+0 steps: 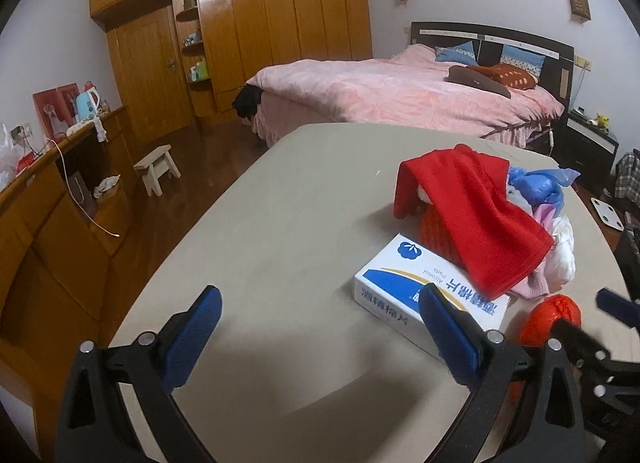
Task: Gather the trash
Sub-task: 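Grasp the red plastic bag with the right gripper, then grasp the white-and-blue alcohol pads box with the left gripper while the right holds the red bag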
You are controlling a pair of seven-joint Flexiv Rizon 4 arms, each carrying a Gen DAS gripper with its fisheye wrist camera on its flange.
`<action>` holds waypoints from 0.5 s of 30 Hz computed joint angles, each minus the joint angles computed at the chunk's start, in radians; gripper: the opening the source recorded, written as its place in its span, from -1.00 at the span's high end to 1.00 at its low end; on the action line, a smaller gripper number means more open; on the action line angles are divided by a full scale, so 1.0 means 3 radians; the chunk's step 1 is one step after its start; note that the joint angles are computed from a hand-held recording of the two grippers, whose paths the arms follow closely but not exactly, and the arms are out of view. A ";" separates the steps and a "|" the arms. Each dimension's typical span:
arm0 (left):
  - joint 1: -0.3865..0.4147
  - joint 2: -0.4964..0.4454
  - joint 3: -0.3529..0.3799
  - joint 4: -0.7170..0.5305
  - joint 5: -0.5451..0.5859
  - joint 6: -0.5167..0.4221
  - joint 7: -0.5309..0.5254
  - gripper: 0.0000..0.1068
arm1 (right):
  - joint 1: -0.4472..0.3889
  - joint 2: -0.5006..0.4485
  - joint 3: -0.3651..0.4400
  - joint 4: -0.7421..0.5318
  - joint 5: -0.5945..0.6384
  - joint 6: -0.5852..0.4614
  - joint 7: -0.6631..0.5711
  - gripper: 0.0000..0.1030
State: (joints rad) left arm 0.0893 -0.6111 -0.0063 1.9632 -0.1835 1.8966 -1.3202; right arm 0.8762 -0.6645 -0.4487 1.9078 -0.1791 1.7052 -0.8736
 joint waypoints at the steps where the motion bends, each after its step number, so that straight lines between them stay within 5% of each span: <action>1: 0.0021 0.0002 -0.0022 0.0002 0.0006 -0.0011 -0.0006 -0.81 | -0.0057 0.0008 0.0073 -0.0010 -0.0009 -0.0005 -0.0014 -0.37; 7: 0.0061 0.0004 -0.0096 0.0003 0.0043 -0.0072 -0.0017 -0.81 | -0.0601 0.0035 0.0743 -0.0117 -0.0145 -0.0005 -0.0194 0.24; 15: 0.0120 0.0018 -0.0283 0.0033 0.0154 -0.0155 -0.0012 -0.81 | -0.0346 0.0084 0.0375 0.0012 -0.0020 0.0086 -0.0186 0.34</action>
State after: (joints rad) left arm 0.1251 -0.6056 -0.0911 1.9730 -0.1373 1.8502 -1.3237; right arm 0.7725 -0.6393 -0.3362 1.9116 -0.1852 1.7310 -0.9295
